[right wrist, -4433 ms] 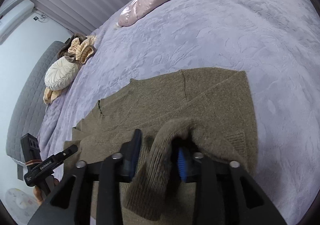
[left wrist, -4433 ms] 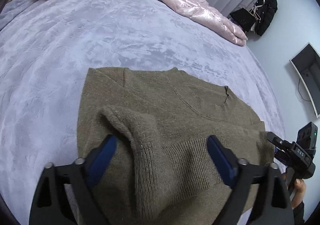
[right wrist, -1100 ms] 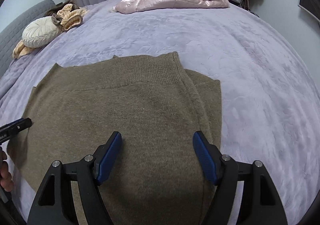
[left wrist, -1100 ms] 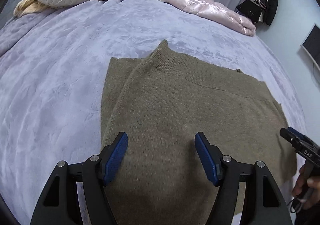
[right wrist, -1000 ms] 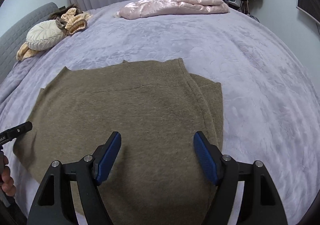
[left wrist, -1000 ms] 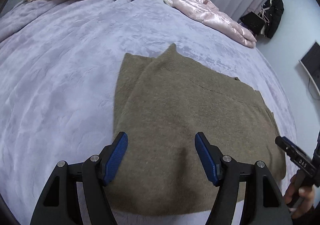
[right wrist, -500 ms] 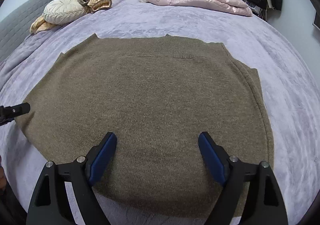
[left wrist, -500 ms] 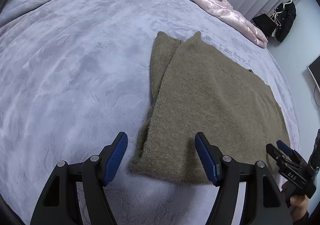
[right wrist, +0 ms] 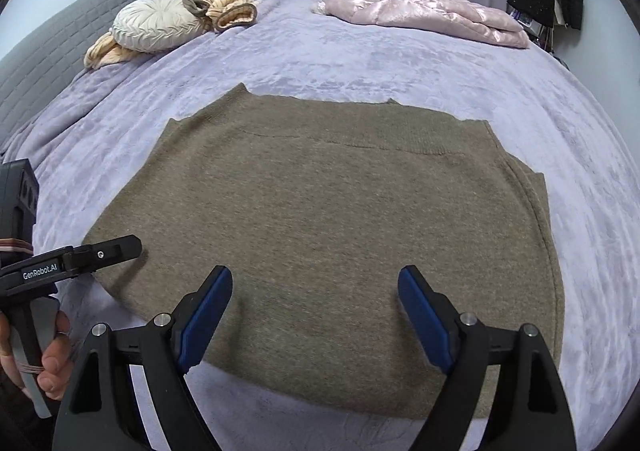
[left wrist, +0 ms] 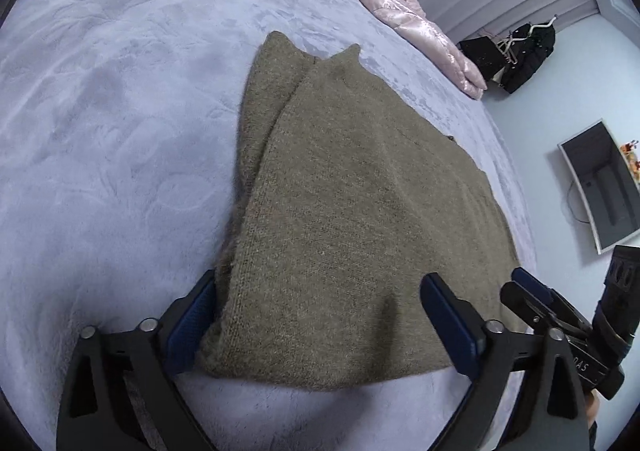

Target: Fold small clothes

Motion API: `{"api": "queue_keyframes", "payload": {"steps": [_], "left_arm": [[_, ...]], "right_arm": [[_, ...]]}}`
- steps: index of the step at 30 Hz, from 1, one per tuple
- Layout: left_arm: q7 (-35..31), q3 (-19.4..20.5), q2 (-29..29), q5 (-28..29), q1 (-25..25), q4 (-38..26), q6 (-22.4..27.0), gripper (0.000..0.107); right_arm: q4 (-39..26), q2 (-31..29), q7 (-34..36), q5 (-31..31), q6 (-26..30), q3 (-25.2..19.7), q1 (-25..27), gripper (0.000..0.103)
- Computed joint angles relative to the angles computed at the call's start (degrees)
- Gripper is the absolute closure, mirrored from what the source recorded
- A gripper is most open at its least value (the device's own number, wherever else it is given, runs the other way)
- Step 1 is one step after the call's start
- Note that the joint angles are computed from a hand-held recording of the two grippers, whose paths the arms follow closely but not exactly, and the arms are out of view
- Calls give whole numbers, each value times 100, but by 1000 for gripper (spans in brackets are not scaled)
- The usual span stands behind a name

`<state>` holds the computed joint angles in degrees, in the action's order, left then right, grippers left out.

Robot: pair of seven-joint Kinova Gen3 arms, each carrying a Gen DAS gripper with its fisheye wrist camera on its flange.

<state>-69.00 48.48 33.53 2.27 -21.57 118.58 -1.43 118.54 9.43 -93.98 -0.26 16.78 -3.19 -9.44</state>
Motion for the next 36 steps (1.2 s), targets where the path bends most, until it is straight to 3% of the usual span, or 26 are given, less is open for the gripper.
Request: {"api": "queue_keyframes", "payload": {"steps": [2, 5, 12, 18, 19, 21, 23, 24, 28, 34, 36], "left_arm": [[-232, 194, 103, 41, -182, 51, -83, 6], [-44, 85, 47, -185, -63, 111, -229, 6], [155, 757, 496, -786, -739, 239, -432, 6], [215, 443, 301, -791, -395, 106, -274, 6], [223, 391, 270, -761, -340, 104, -299, 9], [277, 271, 155, -707, -210, 109, -326, 30], [212, 420, 261, -809, -290, 7, -156, 76], [150, 526, 376, -826, -357, -55, -71, 81], [128, 411, 250, -621, -247, 85, -344, 81], [404, -536, -411, -619, 692, 129, -471, 82], [467, -541, -376, -719, 695, 117, -462, 82]], "right_arm": [[-75, 58, -89, 82, 47, 29, -108, 15], [-143, 183, -123, 77, 90, 7, -134, 16], [-327, 383, 166, -323, 231, -198, 104, 15], [-684, 493, 317, -425, 398, -214, 92, 15], [-770, 535, 304, -405, 435, -191, 53, 15], [-954, 629, 248, -312, 518, -127, -56, 15], [-1143, 718, 258, -288, 616, -141, -90, 15], [-1276, 778, 312, -325, 686, -186, -64, 15], [-2092, 1154, 437, -369, 1308, -325, -67, 16], [-3685, 2132, 725, -879, 2418, -501, -218, 15], [-4216, 2487, 728, -998, 2771, -431, -406, 15]]}}
